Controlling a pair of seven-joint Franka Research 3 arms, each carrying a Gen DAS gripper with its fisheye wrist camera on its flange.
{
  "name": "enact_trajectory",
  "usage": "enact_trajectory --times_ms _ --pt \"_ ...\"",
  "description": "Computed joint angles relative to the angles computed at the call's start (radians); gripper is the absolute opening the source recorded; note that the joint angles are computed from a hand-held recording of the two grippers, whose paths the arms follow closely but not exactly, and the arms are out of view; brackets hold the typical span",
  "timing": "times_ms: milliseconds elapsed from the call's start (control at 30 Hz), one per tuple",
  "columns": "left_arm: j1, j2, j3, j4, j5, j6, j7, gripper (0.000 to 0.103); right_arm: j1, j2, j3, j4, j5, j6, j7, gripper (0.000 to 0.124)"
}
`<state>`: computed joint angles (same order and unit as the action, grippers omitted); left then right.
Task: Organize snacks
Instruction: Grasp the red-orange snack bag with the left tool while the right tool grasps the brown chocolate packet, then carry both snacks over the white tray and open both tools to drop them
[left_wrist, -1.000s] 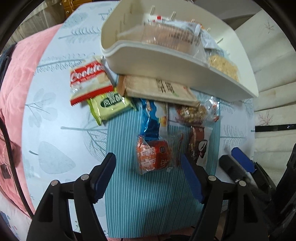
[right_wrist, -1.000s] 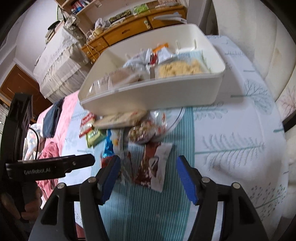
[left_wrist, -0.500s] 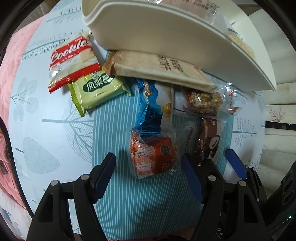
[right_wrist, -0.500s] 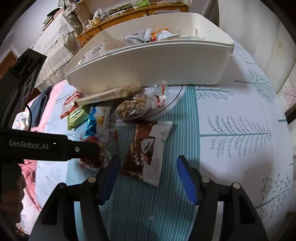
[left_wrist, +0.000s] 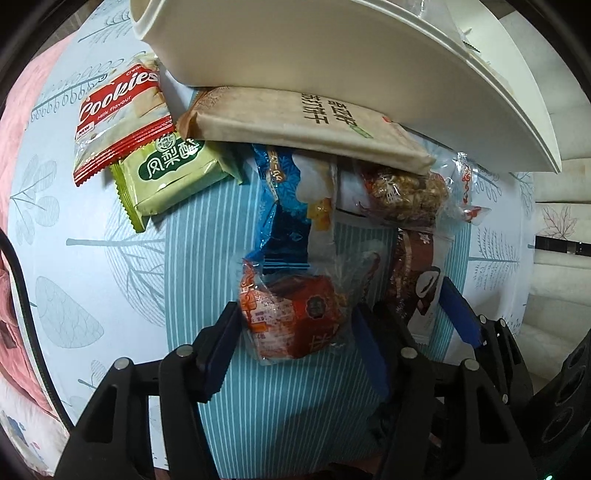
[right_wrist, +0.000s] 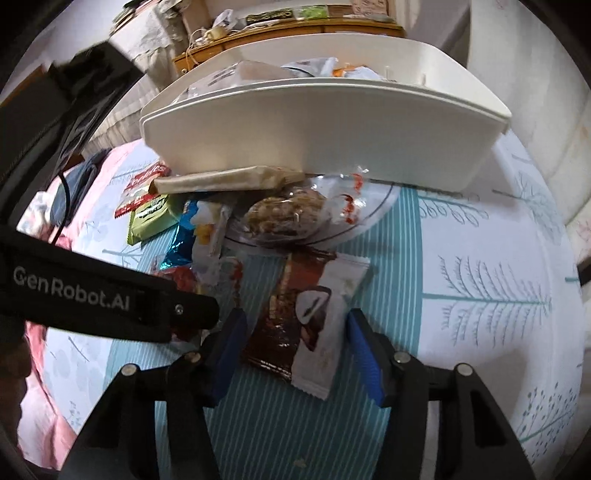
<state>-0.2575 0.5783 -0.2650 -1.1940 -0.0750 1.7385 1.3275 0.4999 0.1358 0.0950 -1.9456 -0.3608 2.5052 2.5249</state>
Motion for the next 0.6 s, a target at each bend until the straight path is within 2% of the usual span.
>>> enact_trajectory --times_ms 133,233,333,600 --pt "-0.002 0.01 -0.001 0.007 -0.003 -0.001 -0.007 0.056 0.005 0.011 0.001 0.021 -0.017 -0.027 -0.029 0.046" --pt "0.002 0.009 -0.001 0.007 -0.007 -0.006 -0.007 0.055 0.007 0.01 0.0 0.02 -0.018 -0.03 -0.043 0.033" --pt "0.002 0.012 -0.001 0.016 -0.009 -0.021 -0.015 0.055 0.001 0.011 0.002 0.022 0.007 -0.026 -0.073 0.029" --pt "0.006 0.014 0.004 0.051 -0.001 -0.077 -0.009 0.055 -0.017 -0.009 0.014 0.025 0.097 -0.037 -0.232 0.014"
